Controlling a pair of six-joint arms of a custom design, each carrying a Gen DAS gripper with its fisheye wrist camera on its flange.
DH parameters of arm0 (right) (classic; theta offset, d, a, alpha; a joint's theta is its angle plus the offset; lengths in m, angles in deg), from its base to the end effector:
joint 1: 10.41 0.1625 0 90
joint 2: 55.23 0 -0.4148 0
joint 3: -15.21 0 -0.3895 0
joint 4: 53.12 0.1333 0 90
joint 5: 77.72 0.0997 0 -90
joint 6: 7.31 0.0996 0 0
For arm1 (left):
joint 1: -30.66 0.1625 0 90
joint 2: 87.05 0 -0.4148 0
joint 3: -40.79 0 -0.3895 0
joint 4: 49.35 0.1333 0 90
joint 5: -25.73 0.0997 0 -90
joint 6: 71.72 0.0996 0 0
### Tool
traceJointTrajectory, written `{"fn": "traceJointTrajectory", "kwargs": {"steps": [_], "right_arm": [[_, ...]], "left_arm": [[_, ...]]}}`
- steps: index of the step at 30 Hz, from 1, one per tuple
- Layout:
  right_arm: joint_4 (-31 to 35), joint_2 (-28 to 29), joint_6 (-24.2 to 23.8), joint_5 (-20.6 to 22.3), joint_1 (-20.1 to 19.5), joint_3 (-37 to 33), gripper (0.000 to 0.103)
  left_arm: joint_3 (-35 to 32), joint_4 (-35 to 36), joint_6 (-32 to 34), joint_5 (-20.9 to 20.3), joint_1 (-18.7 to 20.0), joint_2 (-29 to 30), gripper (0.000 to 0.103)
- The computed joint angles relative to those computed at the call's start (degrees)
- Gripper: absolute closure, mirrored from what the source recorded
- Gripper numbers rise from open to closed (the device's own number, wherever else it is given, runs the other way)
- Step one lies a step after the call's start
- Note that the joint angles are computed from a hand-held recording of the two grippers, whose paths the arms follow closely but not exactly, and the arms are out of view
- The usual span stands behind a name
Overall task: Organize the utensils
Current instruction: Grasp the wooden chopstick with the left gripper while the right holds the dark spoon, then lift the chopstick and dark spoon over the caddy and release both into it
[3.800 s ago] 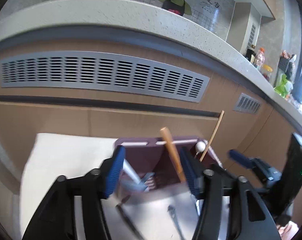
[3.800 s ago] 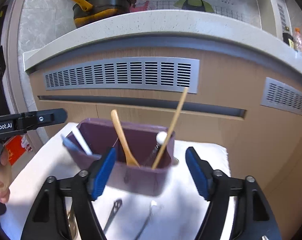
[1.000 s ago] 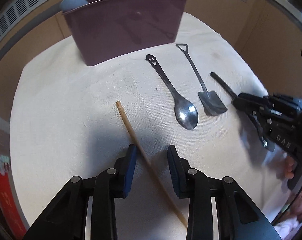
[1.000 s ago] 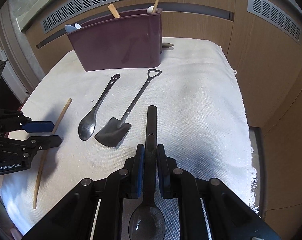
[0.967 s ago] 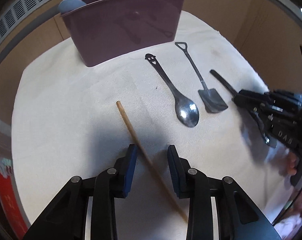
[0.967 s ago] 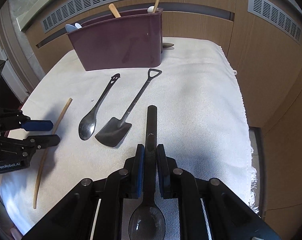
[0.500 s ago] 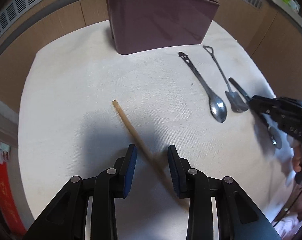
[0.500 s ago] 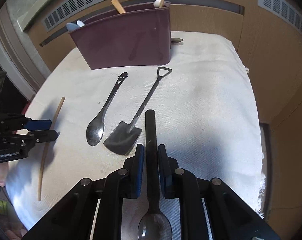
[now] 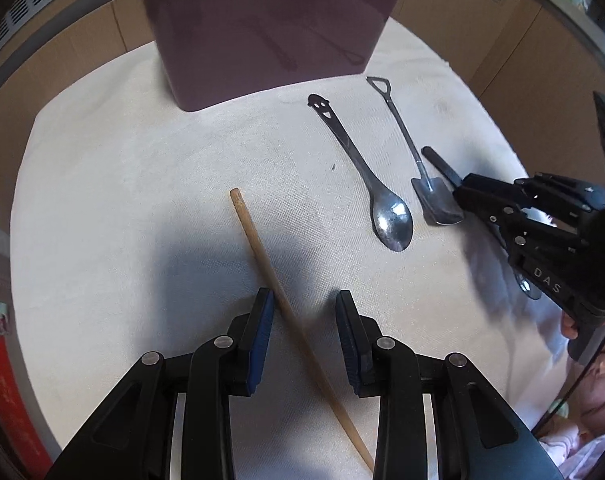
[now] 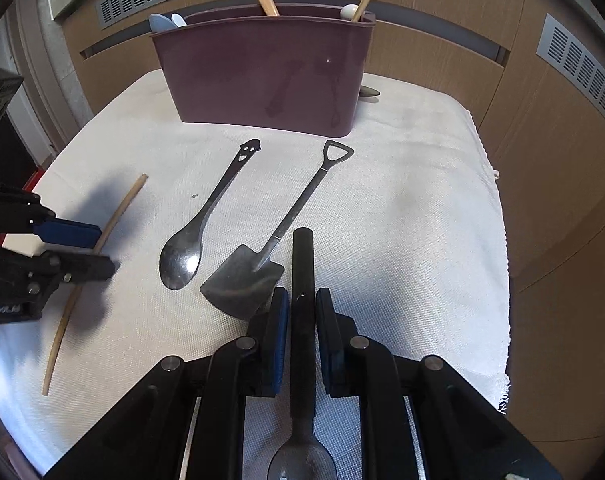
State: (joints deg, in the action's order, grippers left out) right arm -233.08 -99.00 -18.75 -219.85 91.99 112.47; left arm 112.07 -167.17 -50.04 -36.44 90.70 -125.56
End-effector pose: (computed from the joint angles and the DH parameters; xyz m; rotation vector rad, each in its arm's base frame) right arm 0.1925 -0.6209 0.1465 0.1047 -2.1686 0.7149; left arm -0.2157 -0.7342 0.1136 1.1799 2.3734 0.0669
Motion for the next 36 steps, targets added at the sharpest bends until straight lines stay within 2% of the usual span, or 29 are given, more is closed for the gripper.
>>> {"fn": "traceJointTrajectory", "kwargs": {"steps": [1,3,6,9,11,16,19,21,27,30,34,36], "right_arm": [[-0.2,0.0,0.1,0.0,0.0,0.1,0.089],[-0.4,-0.5,0.7,0.9,-0.1,0.7,0.089],[-0.4,-1.7,1.9,2.8,-0.6,2.0,0.089],[-0.1,-3.0,2.6,4.5,-1.1,3.1,0.089],[0.5,-2.8,2.4,4.1,-1.0,2.8,0.089],[0.4,-1.1,-1.3,1.1,0.0,1.7,0.092],[0.7,-2.0,1.0,2.4,0.0,2.4,0.092],[-1.7,-2.2,0.6,2.6,0.5,2.8,0.092],[-12.0,-3.0,-4.7,3.5,3.6,4.2,0.092],[-19.2,-3.4,-9.0,4.7,5.9,3.6,0.092],[-31.3,-2.0,-20.8,5.4,9.8,-2.8,0.092],[-36.6,-0.7,-27.4,7.7,11.3,-7.7,0.092]], "left_arm": [[0.6,-1.4,0.4,0.9,-0.4,0.3,0.080],[2.7,-5.8,2.4,2.1,-1.0,0.3,0.093],[4.0,-10.0,1.6,-0.6,-0.7,-0.2,0.097],[8.4,-20.3,0.7,-6.2,0.0,-3.1,0.097],[10.4,-24.6,-0.4,-8.1,0.4,-4.3,0.097],[9.1,-20.9,-2.3,-9.9,1.4,-4.9,0.097],[10.9,-24.6,-1.3,-10.5,1.2,-6.0,0.097],[11.7,-27.2,-1.4,-11.3,1.0,-6.5,0.097],[14.2,-33.0,-0.7,-13.4,0.1,-9.9,0.097],[15.4,-37.1,0.1,-15.0,-1.0,-11.4,0.097],[13.6,-42.4,1.9,-20.0,-3.1,-12.0,0.097],[11.6,-46.1,3.0,-22.1,-4.2,-11.4,0.097]]}}
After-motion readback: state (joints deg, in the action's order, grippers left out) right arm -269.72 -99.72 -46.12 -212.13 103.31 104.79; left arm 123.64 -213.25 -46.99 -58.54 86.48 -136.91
